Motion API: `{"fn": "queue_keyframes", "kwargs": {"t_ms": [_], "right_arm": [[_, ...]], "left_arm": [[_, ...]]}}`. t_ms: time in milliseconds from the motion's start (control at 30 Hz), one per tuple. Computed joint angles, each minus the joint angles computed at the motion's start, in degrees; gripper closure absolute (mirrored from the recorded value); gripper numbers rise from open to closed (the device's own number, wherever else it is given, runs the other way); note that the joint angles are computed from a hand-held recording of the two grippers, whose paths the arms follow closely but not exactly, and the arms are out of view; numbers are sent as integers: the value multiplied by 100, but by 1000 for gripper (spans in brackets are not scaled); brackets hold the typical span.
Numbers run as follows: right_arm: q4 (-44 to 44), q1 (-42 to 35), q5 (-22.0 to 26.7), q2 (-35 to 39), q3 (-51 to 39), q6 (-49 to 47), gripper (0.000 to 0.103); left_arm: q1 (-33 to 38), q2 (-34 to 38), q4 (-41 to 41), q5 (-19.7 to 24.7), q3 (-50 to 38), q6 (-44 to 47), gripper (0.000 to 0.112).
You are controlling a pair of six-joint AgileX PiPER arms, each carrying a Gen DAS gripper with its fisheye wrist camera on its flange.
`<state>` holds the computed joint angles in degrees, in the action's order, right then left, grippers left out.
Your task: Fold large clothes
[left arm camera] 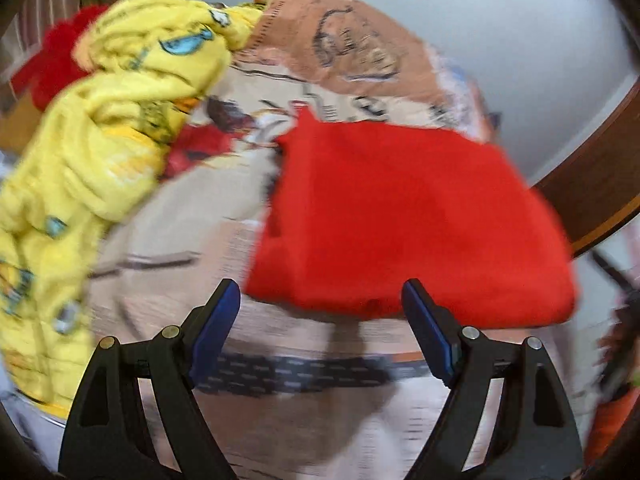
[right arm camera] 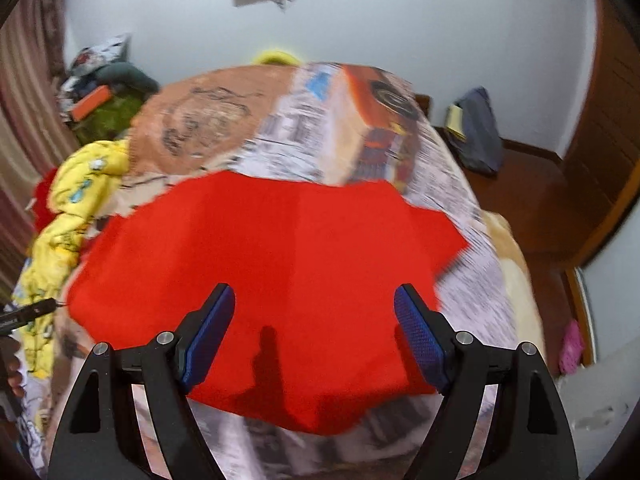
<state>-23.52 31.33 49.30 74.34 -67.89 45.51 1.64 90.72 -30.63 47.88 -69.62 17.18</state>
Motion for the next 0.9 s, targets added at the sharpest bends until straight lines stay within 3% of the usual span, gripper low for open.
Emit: {"fn": "queue_keyframes", "kwargs": {"t_ms": [67,233,367,467,567,900], "right_arm": [[-75,176,-117,194,-90,19,24],[528,228,-277,840,-266,-599,24],[684,277,-461,935,-72,-464,24],[1229,28,-611,808,26,-871,24],[1743,-173,-750,774,113,-1084,24],[1503,-49,-715,833,54,-799,24]], "left_arm": [[232,123,-910,332,36,506,30],[466,670,-1949,836,50,772,34],[306,1005,-1953,763,-30,660,38],[318,1373,-2462,930,-130,860,38],[288,1582,-2819,813,-241,987,38],[152,2112,-3668,625,-821,1179,38]]}}
